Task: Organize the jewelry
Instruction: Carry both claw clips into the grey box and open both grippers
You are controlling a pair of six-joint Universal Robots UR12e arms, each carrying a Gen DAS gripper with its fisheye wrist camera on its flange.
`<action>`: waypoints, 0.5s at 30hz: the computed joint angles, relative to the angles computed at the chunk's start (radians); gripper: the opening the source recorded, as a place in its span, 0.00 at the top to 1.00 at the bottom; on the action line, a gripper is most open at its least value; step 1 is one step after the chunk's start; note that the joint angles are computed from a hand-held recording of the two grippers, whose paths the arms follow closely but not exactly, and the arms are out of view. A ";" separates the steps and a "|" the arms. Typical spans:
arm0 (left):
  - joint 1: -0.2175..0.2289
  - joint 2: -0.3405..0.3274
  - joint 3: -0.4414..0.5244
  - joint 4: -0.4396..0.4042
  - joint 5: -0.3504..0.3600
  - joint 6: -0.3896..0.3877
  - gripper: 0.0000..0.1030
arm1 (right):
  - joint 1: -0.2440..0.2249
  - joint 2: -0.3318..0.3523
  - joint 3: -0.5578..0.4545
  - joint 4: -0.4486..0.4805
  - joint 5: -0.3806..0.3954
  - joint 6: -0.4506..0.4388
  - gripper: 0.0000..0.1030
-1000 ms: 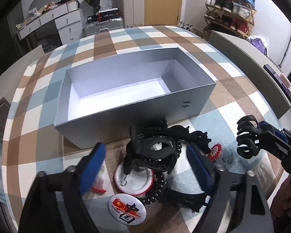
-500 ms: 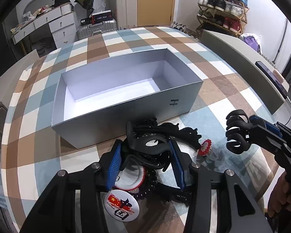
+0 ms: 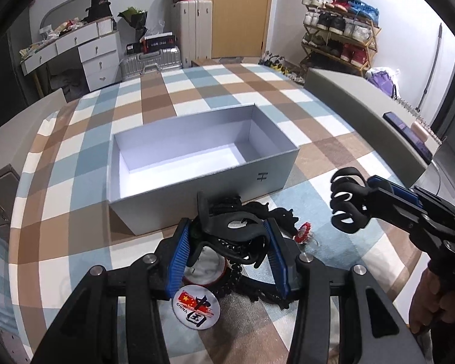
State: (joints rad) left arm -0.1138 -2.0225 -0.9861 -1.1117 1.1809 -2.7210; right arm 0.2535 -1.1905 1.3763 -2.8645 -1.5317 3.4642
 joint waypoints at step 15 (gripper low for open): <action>0.025 -0.063 0.121 0.027 -0.081 -0.048 0.59 | -0.024 0.095 -0.188 0.030 0.111 -0.030 0.76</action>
